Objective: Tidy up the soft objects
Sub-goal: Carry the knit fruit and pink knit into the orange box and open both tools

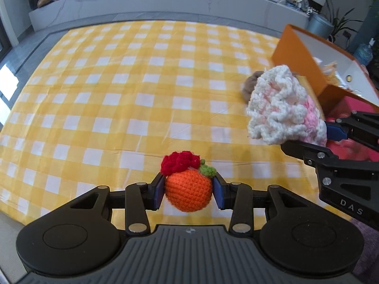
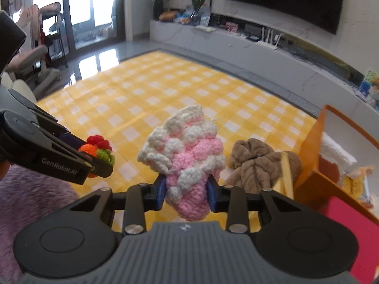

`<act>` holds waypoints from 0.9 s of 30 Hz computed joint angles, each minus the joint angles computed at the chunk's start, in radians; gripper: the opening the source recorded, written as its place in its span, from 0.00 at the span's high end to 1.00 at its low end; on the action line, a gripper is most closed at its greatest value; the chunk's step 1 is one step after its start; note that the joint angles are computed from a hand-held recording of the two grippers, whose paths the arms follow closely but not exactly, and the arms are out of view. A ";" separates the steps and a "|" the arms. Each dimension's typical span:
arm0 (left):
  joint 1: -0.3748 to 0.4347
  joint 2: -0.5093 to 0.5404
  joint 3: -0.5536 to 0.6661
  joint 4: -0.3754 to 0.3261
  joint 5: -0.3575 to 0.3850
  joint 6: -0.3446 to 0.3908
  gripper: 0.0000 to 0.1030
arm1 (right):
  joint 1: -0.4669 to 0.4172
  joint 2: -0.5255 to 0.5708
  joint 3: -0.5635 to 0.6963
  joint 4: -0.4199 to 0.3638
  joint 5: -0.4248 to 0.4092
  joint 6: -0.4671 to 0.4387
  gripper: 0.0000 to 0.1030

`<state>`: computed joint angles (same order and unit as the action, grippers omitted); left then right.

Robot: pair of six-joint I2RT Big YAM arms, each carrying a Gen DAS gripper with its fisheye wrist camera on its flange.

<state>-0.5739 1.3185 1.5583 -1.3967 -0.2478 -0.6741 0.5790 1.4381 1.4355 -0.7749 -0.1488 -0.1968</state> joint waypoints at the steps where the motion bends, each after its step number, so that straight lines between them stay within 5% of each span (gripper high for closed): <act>1: -0.010 -0.002 0.011 -0.009 -0.006 -0.002 0.54 | -0.003 -0.020 -0.015 0.003 -0.002 0.007 0.67; 13: -0.163 0.019 0.162 -0.082 -0.115 -0.034 0.54 | -0.085 -0.240 -0.131 0.009 -0.013 0.049 0.66; 27: -0.228 0.224 0.499 -0.085 -0.108 0.134 0.54 | -0.372 -0.284 -0.017 -0.128 -0.172 0.047 0.66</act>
<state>-0.8021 1.5429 2.0578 -1.4814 -0.3553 -0.5401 0.2065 1.1543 1.4185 -0.9031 -0.3208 -0.1493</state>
